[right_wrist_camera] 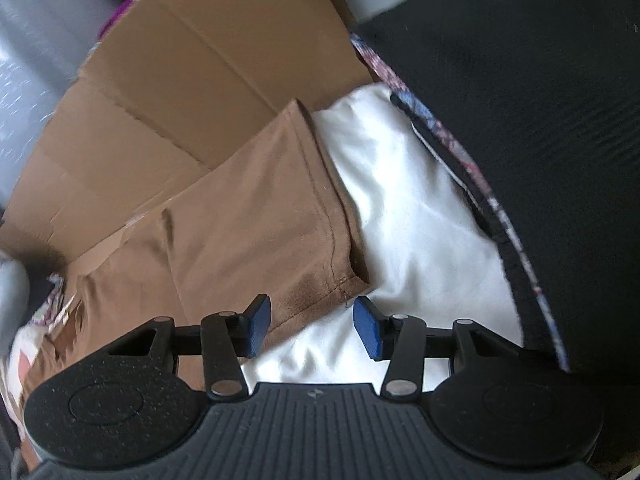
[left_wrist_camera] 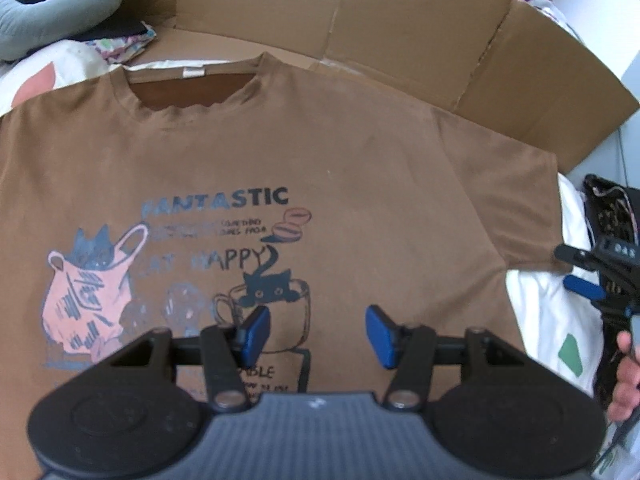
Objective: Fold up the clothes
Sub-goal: 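Close the right gripper on the brown T-shirt's sleeve hem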
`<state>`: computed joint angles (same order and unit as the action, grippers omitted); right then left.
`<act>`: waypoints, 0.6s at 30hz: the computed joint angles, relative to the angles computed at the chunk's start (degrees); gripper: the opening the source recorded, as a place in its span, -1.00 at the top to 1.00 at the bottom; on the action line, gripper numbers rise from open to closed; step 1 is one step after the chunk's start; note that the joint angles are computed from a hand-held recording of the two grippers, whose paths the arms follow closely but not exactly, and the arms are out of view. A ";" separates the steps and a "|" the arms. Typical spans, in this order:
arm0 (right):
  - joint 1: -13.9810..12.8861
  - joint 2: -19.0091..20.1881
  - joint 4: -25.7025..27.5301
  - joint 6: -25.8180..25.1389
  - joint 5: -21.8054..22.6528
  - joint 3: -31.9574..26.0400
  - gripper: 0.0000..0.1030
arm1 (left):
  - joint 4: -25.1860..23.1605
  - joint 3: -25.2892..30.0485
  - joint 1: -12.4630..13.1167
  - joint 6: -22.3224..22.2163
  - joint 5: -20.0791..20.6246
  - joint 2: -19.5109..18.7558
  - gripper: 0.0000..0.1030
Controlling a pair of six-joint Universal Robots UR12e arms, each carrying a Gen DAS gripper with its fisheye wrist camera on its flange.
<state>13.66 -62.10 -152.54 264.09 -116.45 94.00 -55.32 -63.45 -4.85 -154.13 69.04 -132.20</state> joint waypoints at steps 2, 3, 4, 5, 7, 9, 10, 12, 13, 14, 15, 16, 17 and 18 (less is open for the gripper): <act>-0.52 0.01 -0.35 3.32 1.56 0.15 0.09 | -0.16 -0.04 0.09 0.13 -0.12 -0.01 -0.07; -0.72 0.06 -0.57 4.54 2.09 0.17 0.09 | -0.24 -0.07 0.12 0.23 -0.13 0.00 -0.07; -0.83 0.15 -0.74 5.14 2.28 0.08 0.11 | -0.33 -0.11 0.15 0.33 -0.14 0.01 -0.07; -0.88 0.27 -0.69 5.16 2.30 -0.10 0.12 | -0.40 -0.16 0.19 0.43 -0.17 0.01 -0.07; -0.94 0.55 -0.19 4.64 2.16 -0.61 0.22 | -0.42 -0.30 0.31 0.59 -0.24 0.02 -0.07; -0.94 0.72 -0.38 4.33 2.04 -0.84 0.27 | -0.43 -0.26 0.34 0.48 -0.12 -0.07 -0.07; -0.92 0.77 -0.66 4.23 1.99 -0.87 0.35 | -0.44 -0.23 0.36 0.41 -0.06 -0.12 -0.07; -0.79 0.85 -1.04 3.60 1.47 -1.03 0.50 | -0.49 -0.18 0.41 0.29 0.06 -0.20 -0.07; -0.66 0.89 -0.89 3.25 1.05 -1.19 0.56 | -0.54 -0.15 0.43 0.19 0.10 -0.25 -0.07; -0.55 0.93 -0.73 3.00 0.69 -1.33 0.57 | -0.64 -0.08 0.43 0.04 0.07 -0.31 -0.07; -0.51 0.93 -0.59 3.01 0.61 -1.36 0.57 | -0.73 -0.06 0.43 0.03 0.02 -0.35 -0.07; -0.55 0.88 -0.50 3.22 0.82 -1.28 0.57 | -0.81 -0.03 0.42 0.03 -0.03 -0.38 -0.07; -0.62 0.83 -0.41 3.50 1.14 -1.16 0.57 | -0.90 -0.01 0.42 0.02 -0.09 -0.41 -0.07; -0.67 0.78 -0.26 3.81 1.40 -1.06 0.54 | -1.00 0.02 0.41 0.05 -0.15 -0.44 -0.07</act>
